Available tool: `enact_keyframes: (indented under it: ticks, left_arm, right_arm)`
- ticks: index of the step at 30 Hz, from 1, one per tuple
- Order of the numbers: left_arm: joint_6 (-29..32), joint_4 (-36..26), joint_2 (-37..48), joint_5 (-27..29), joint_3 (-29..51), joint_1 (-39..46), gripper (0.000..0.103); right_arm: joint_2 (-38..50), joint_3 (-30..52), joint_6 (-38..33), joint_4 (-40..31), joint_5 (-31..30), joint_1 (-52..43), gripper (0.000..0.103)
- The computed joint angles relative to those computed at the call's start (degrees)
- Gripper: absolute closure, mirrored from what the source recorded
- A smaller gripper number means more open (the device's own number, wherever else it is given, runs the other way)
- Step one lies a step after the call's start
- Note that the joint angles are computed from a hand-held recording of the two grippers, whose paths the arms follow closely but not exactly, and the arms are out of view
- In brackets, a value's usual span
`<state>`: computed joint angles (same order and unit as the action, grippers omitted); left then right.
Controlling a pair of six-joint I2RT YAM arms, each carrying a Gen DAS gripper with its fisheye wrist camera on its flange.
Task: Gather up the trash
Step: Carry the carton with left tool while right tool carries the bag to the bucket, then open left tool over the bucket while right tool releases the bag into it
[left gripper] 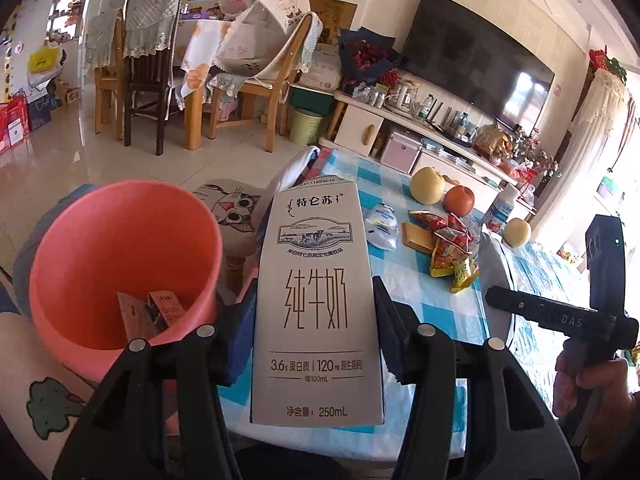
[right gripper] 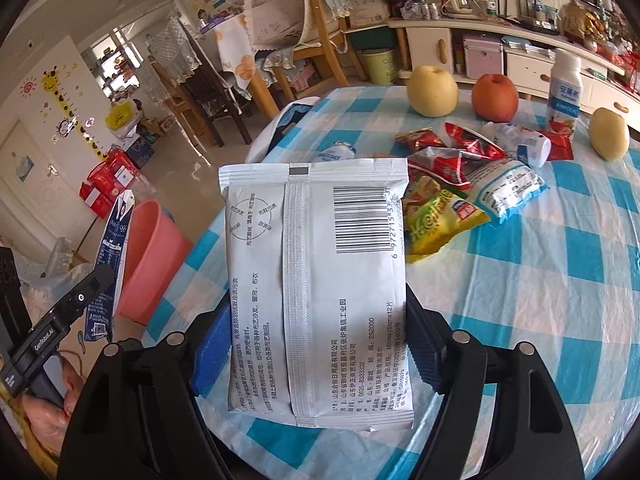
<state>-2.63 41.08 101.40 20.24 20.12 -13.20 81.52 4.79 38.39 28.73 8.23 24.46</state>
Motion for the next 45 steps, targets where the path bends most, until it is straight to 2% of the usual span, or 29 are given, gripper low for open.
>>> enact_keyframes:
  ticks: [9,15,26,30,32,35,38,41,45]
  left_arm:
    - [3.5,-1.3,1.9,5.7,2.1,14.8,0.049]
    - [2.9,-2.8,4.3,7.3,6.1,21.1,0.049]
    - [0.7,-6.1,10.2,7.9,14.0,26.1,0.049]
    - [0.4,-5.7,13.1,7.5,16.5,26.4,0.049]
    - [-0.1,-7.1,15.4,6.9,18.8,26.1,0.049]
    - [-0.2,-7.3,17.8,5.7,20.4,25.7,0.048]
    - [0.0,-5.8,18.8,4.2,20.0,25.0,0.039]
    - [0.2,-4.1,19.3,4.2,19.2,25.4,0.036]
    - [0.8,1.7,18.9,2.3,16.0,25.2,0.027]
  right_arm:
    - [7.1,12.3,2.2,-2.7,2.9,10.9,0.027]
    - [16.3,24.9,0.9,-4.1,0.9,13.8,0.027]
    - [31.6,51.1,-4.6,-11.4,-2.2,14.9,0.027]
    - [38.2,59.0,-4.0,-12.6,-3.1,15.1,0.026]
    - [41.8,62.8,-3.3,-14.1,-4.1,14.8,0.021]
    - [43.6,61.7,-0.9,-10.1,-5.3,13.9,0.015]
    - [42.6,58.6,-0.6,-7.7,-3.8,13.6,0.014]
    - [40.0,54.0,-0.6,-5.9,-2.0,13.1,0.014]
    - [35.9,47.7,-1.2,-5.2,1.3,13.3,0.013]
